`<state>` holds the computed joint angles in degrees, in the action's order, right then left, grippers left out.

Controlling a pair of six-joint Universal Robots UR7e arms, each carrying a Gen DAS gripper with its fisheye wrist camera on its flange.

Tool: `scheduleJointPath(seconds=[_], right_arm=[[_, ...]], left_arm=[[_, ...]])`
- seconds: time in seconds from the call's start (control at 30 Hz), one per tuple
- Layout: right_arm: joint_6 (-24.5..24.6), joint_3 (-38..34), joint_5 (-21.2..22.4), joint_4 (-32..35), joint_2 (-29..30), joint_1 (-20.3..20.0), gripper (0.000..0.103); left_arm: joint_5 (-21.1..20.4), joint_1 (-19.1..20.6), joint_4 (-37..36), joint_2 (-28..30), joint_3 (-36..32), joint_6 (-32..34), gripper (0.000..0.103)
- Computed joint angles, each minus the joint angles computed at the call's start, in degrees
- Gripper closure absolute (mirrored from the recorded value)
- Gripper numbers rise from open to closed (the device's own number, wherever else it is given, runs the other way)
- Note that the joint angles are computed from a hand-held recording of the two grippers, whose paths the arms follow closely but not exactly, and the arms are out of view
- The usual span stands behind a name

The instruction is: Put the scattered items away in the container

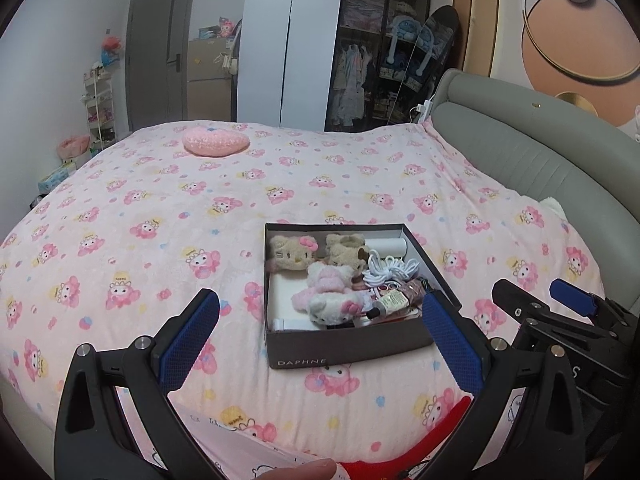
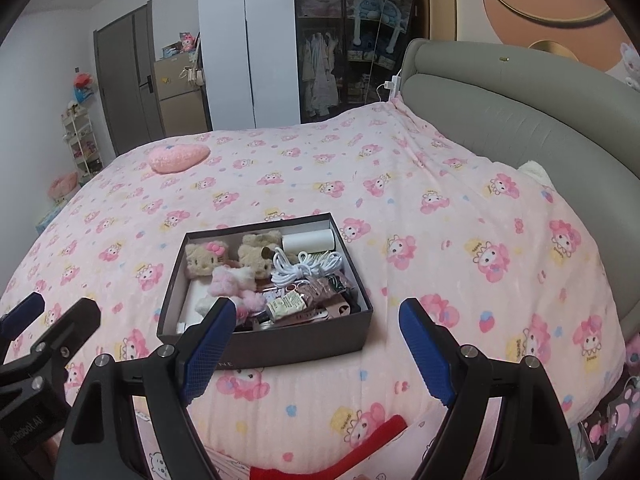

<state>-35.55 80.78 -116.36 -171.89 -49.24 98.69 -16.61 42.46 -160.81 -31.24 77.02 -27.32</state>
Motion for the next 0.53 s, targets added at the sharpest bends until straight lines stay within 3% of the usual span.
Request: scheduleJointPath(seconds=[0.17, 0.53], right_arm=[[-1.8, 0.48, -2.35, -1.62, 0.53, 0.07, 0.021], [-1.03, 0.65, -1.74, -0.38, 0.28, -0.64, 0.021]], left_arm=[[0.13, 0.11, 2.7, -0.35, 0.52, -2.6, 0.001], [-0.92, 0.3, 6.31, -0.04, 0.2, -4.76, 0.001]])
